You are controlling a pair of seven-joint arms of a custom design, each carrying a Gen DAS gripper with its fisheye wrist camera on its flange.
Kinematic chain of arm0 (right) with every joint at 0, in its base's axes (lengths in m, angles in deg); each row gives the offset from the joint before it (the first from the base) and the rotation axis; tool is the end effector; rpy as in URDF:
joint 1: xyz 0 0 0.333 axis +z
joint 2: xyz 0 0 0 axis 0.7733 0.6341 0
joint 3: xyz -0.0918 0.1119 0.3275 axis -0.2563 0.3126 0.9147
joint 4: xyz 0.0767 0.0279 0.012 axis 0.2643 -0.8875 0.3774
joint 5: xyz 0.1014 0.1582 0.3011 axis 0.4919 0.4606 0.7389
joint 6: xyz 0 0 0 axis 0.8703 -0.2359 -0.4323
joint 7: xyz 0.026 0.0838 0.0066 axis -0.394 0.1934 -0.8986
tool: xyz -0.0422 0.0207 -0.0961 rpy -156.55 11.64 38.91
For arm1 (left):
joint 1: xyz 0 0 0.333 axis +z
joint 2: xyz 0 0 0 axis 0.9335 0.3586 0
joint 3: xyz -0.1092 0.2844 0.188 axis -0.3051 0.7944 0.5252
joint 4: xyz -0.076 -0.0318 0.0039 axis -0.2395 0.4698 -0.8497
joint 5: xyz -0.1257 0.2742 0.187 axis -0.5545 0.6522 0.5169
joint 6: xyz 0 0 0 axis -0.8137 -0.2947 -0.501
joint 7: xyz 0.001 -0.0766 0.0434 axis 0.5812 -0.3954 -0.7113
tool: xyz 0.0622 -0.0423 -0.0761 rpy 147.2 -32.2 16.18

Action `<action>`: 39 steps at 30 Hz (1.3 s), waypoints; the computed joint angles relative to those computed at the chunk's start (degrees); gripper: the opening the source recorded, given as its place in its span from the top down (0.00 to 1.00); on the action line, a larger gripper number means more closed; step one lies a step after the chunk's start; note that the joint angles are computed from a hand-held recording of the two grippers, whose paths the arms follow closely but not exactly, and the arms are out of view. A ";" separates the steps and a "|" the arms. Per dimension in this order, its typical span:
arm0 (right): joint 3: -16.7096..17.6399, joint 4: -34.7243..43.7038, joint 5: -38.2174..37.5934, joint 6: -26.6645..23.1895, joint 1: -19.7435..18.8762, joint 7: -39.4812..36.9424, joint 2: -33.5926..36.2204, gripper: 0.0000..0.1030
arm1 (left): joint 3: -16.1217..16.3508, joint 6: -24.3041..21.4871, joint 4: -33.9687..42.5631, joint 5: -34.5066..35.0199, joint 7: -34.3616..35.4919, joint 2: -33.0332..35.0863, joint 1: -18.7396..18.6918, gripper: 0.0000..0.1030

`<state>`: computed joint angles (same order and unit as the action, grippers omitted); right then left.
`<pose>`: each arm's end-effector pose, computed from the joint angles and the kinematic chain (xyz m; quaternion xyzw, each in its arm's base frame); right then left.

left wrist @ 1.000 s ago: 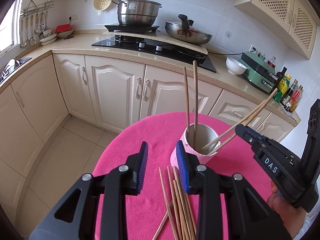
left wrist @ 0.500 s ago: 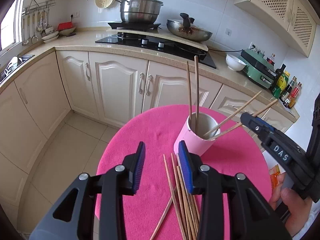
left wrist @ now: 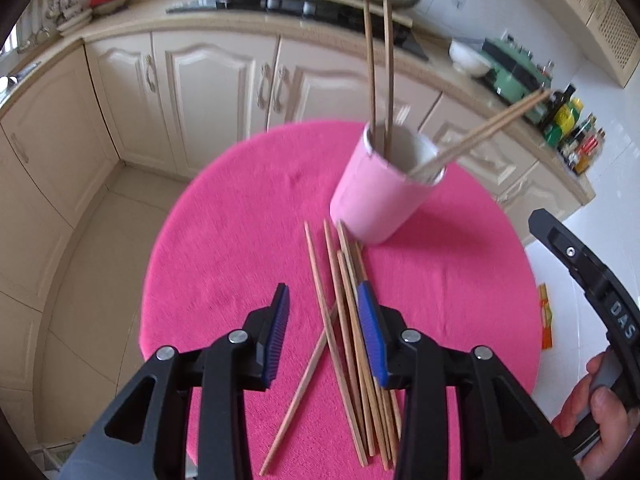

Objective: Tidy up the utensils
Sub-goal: 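Open both grippers and move them back toward the chopstick pile, then grasp one chopstick with the left gripper while the right gripper grasps another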

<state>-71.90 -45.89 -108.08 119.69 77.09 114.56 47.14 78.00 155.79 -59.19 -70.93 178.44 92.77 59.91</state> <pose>0.6281 0.3085 0.5340 -0.5843 0.6983 -0.2212 0.3494 0.7222 -0.1996 0.4885 -0.6086 0.7499 -0.2534 0.0544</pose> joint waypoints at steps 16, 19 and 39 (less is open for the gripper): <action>9.72 0.34 24.89 -5.95 -7.52 -22.43 5.17 0.71 | 2.95 -20.14 27.01 8.65 -4.33 18.39 -4.84 0.66; 10.55 1.89 27.42 -7.39 -7.93 -25.31 6.27 0.71 | 2.93 -23.36 32.66 9.17 -5.11 21.21 -5.16 0.69; 9.96 21.86 33.93 -28.20 -4.24 -33.45 16.90 0.75 | 0.38 -14.80 17.72 2.38 -2.94 11.91 0.87 0.94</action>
